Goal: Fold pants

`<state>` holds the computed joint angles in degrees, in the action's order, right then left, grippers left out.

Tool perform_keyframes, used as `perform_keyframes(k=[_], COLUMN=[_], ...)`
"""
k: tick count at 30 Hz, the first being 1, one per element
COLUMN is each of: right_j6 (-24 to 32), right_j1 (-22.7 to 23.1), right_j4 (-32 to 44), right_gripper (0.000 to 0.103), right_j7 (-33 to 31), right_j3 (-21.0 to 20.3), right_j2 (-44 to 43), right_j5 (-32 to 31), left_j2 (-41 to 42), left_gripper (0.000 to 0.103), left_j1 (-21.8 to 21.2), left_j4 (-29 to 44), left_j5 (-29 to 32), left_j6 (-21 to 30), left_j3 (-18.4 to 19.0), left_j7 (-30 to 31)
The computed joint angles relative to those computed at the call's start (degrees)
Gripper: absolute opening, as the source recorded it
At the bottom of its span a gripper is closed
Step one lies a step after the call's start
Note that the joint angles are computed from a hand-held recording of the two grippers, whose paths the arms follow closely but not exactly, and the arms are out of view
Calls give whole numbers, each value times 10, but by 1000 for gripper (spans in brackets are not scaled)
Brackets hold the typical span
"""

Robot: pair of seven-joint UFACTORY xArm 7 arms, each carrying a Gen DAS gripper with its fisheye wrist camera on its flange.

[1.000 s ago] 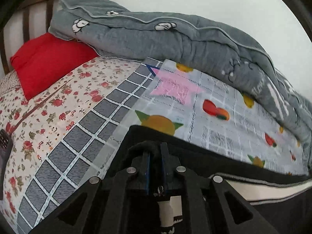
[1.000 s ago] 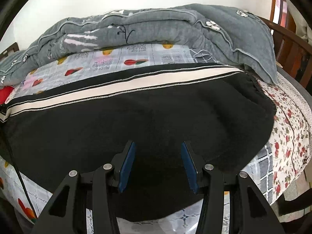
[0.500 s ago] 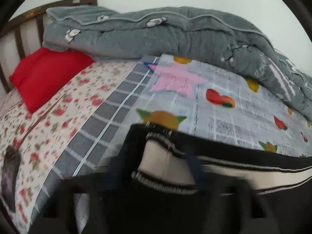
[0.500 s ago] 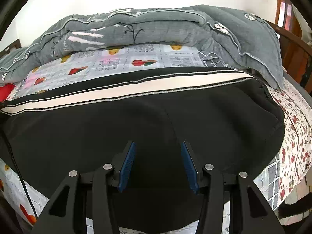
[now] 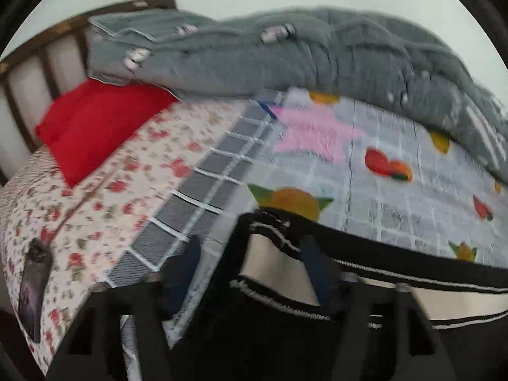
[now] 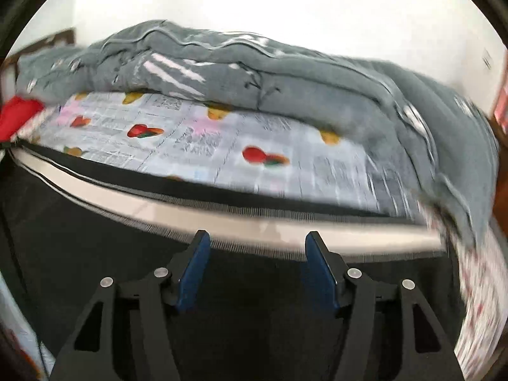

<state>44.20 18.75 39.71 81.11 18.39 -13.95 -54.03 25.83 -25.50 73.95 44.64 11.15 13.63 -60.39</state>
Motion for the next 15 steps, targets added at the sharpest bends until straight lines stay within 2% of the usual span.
perform_keyframes(k=[3, 5, 7, 9, 10, 11, 12, 13, 15], right_j6=[-73, -129, -171, -208, -213, -218, -230, -227, -206], right_j1=[-24, -38, -44, -48, -57, -57, -32, -28, -15], right_j4=[27, 51, 69, 80, 83, 81, 75, 77, 81], right_gripper=[64, 64, 64, 64, 64, 56, 19, 2, 4], right_j7=[-59, -102, -147, -235, -262, -265, -247, -242, -221], right_j3=[-34, -61, -84, -101, -96, -98, -124, -125, -127], right_j2=[52, 99, 136, 172, 187, 190, 187, 189, 185], right_j5=[-55, -75, -64, 1, 24, 23, -2, -12, -41], left_j2=[-33, -48, -57, -65, -70, -73, -76, -78, -77], left_gripper=[66, 66, 66, 66, 66, 66, 66, 66, 66], left_j1=[-12, -6, -2, -16, -27, -26, -19, -3, 13], left_j4=[-41, -61, -75, -87, -96, -102, -109, -115, -117], left_j5=[24, 22, 14, 25, 43, 50, 48, 32, 0], left_j6=[-40, -58, -66, -60, -64, -68, -73, -80, -81], left_j3=[24, 21, 13, 23, 35, 34, 27, 9, -13], left_j7=[-36, -42, -32, -42, -62, -70, -70, -56, -30])
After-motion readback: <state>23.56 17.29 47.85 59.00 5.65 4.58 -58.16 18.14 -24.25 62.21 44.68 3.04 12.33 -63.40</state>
